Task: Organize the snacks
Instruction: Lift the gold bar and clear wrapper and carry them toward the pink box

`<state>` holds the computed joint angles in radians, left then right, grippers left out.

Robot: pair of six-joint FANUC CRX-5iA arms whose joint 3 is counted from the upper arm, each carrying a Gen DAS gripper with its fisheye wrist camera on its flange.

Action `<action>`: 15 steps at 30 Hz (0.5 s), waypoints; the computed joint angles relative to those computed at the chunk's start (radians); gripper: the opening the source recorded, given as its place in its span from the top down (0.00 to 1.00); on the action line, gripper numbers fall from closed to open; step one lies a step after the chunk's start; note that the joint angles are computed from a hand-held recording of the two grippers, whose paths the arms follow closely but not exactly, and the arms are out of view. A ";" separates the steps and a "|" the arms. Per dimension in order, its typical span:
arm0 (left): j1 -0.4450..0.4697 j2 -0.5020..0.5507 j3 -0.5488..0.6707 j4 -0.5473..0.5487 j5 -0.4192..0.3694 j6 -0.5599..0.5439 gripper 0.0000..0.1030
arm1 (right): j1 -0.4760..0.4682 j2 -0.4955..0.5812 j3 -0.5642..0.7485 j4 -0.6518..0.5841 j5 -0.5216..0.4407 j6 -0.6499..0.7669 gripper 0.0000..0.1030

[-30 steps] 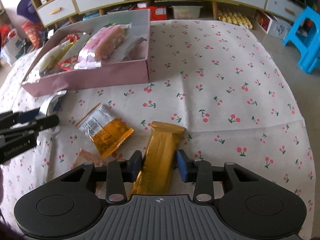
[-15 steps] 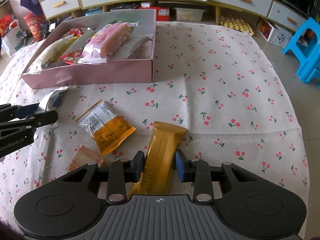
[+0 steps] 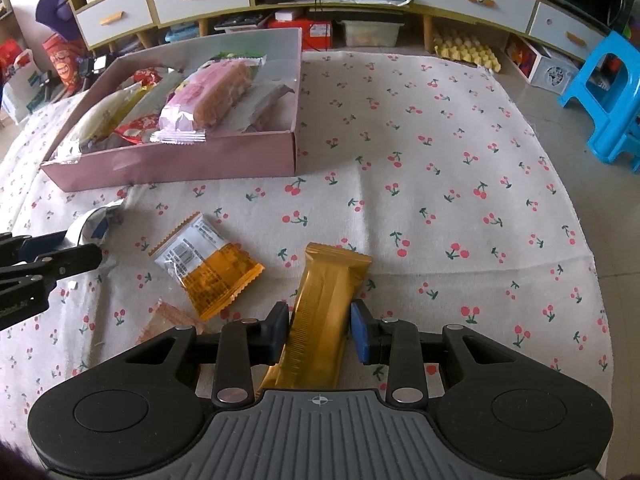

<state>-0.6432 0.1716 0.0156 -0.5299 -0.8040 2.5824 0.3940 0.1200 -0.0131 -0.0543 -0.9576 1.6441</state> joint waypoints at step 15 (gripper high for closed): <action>0.008 -0.024 -0.027 0.042 0.011 0.002 0.69 | -0.013 -0.007 0.016 -0.035 -0.011 0.022 0.70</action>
